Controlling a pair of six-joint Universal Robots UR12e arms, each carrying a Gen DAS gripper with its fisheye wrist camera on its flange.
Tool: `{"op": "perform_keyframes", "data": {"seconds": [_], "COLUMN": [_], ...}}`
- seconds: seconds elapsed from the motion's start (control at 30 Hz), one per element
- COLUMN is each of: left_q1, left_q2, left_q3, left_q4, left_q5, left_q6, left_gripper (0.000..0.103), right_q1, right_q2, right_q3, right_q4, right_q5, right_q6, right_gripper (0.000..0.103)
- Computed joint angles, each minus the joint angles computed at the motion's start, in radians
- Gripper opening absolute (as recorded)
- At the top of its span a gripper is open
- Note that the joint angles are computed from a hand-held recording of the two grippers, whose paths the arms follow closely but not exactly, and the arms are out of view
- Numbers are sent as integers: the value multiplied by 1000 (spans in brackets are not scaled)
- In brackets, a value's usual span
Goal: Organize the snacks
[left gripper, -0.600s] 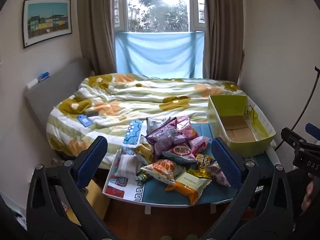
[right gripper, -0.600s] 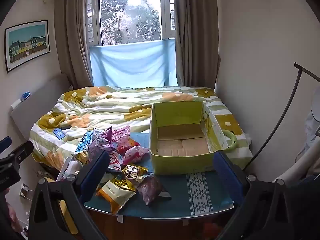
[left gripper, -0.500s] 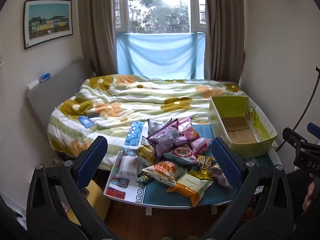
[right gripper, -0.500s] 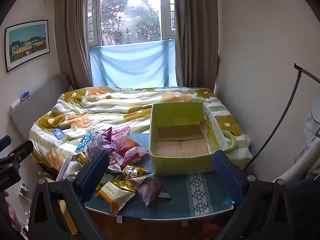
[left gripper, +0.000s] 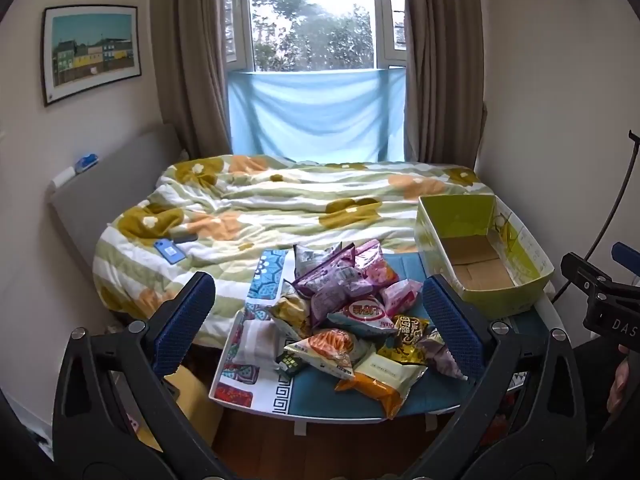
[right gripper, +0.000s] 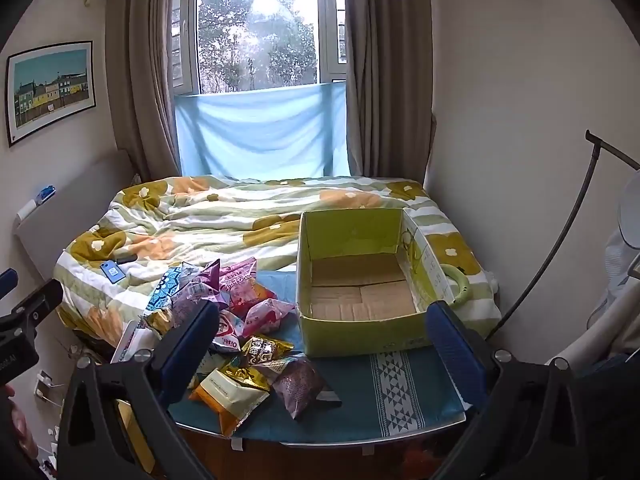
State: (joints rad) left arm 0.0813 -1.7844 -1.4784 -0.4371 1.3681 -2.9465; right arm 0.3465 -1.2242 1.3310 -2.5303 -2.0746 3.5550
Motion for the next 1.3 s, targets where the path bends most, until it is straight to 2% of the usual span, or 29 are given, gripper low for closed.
{"op": "perform_keyframes", "data": {"seconds": [0.47, 0.67, 1.3], "left_q1": [6, 11, 11], "left_q2": [-3, -6, -7], "left_q3": [6, 14, 19], "left_q4": [-9, -36, -37], "left_q5": [-12, -40, -36], "left_q6": [-3, -7, -5], "left_gripper": [102, 102, 102], "right_q1": [5, 4, 11], "right_q2": [10, 10, 21], "right_q3": [-15, -14, -35], "right_q4": [3, 6, 23], "right_q5": [1, 2, -1], "right_q6": [-10, -11, -12], "right_gripper": [103, 103, 103]}}
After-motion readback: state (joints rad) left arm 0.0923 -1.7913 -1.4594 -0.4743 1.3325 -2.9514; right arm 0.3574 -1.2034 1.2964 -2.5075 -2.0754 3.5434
